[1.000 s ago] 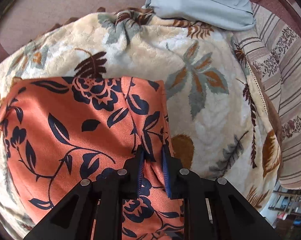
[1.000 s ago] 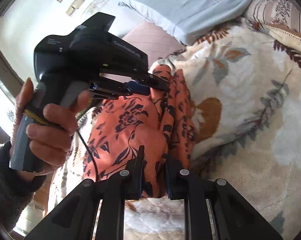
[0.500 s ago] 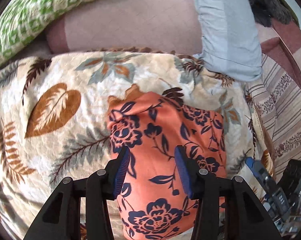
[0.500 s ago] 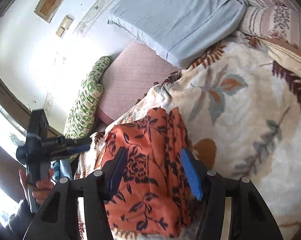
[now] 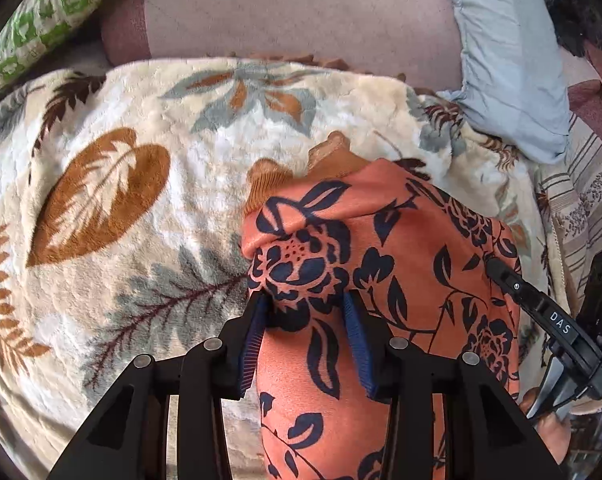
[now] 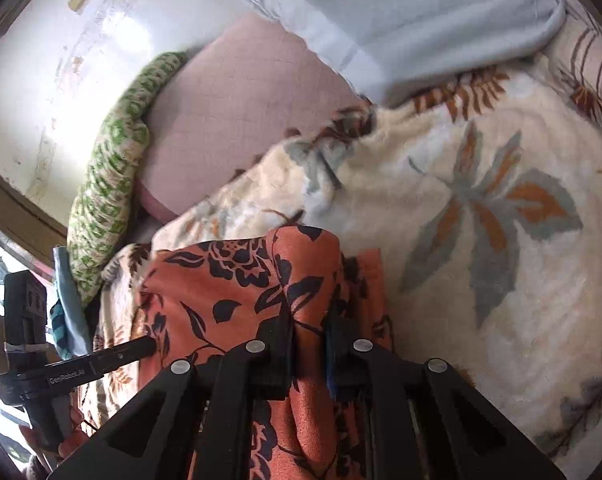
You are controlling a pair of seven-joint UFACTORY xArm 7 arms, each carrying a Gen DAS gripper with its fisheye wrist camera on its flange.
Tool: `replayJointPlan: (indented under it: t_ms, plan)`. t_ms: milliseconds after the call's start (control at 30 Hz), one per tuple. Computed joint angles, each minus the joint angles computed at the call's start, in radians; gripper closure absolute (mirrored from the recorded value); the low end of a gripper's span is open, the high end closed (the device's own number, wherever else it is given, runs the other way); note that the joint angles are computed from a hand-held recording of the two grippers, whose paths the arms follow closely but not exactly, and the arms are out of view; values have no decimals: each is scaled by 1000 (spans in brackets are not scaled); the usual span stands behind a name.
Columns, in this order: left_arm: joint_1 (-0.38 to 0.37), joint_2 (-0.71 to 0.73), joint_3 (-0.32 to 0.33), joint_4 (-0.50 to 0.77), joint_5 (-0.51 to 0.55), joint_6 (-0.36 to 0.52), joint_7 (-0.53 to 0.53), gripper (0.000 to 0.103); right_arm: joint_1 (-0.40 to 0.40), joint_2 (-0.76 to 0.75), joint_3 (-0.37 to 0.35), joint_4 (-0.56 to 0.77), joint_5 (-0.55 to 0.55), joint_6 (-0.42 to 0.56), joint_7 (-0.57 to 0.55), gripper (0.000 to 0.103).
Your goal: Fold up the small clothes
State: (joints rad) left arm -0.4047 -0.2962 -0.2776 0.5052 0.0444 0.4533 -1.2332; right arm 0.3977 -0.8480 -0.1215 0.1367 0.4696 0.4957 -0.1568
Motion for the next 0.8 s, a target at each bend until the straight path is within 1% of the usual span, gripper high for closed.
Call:
replayJointPlan:
  t_ms: [33, 67, 100, 167, 200, 233, 267, 300, 400, 433, 467, 500, 533, 600, 633, 667, 700, 733, 800]
  plan:
    - [4, 27, -11, 7, 10, -2, -14, 62, -11, 45, 5, -3, -11, -15, 0, 92]
    - [12, 47, -16, 13, 29, -7, -26, 60, -5, 76, -10, -8, -6, -34, -15, 93]
    - [9, 45, -9, 7, 26, -20, -24, 60, 11, 83, -40, -15, 17, -48, -35, 93]
    - [-27, -15, 33, -52, -57, -85, 13, 63, 2, 69, -46, -13, 30, -33, -30, 90]
    - [-36, -57, 43, -88, -83, -115, 20, 65, -14, 51, -35, -9, 21, -6, -21, 86]
    - [-26, -101, 33, -117, -83, -122, 6, 66, -41, 15, -10, -11, 3, 19, -1, 76]
    - [-6, -155, 10, -148, -72, -115, -27, 66, -59, -27, 2, -14, -12, 46, 8, 73]
    - [-4, -202, 0, -178, -76, -112, -50, 66, -71, -78, 3, -21, -21, 72, 10, 73]
    - [-81, -309, 5, -269, -144, -156, -83, 66, -81, -268, -5, -58, -33, 147, 5, 73]
    - [-109, -326, -8, -292, -161, -183, -103, 66, -75, -328, -12, -74, -31, 169, -2, 72]
    - [-134, -339, -30, -311, -173, -208, -131, 66, -67, -370, -10, -85, -31, 193, -1, 68]
    - [-153, -327, -50, -316, -180, -224, -158, 66, -64, -403, -2, -99, -33, 219, 6, 66]
    - [-177, -311, -64, -322, -186, -245, -183, 66, -60, -413, 7, -112, -37, 244, 15, 62]
    - [-219, -281, -77, -344, -195, -311, -221, 66, -48, -345, 36, -115, -58, 286, 36, 61]
    - [-203, -287, -115, -343, -180, -305, -259, 65, -46, -332, 62, -115, -73, 296, 51, 61]
    - [-184, -307, -152, -348, -159, -298, -292, 64, -43, -350, 87, -111, -86, 301, 65, 61]
    - [-184, -313, -161, -352, -144, -305, -310, 64, -33, -352, 105, -93, -98, 307, 78, 59]
    - [-191, -314, -166, -354, -135, -308, -329, 64, -14, -340, 118, -64, -103, 300, 86, 58]
    - [-196, -306, -173, -349, -109, -306, -351, 63, 51, -292, 115, -11, -89, 247, 64, 57]
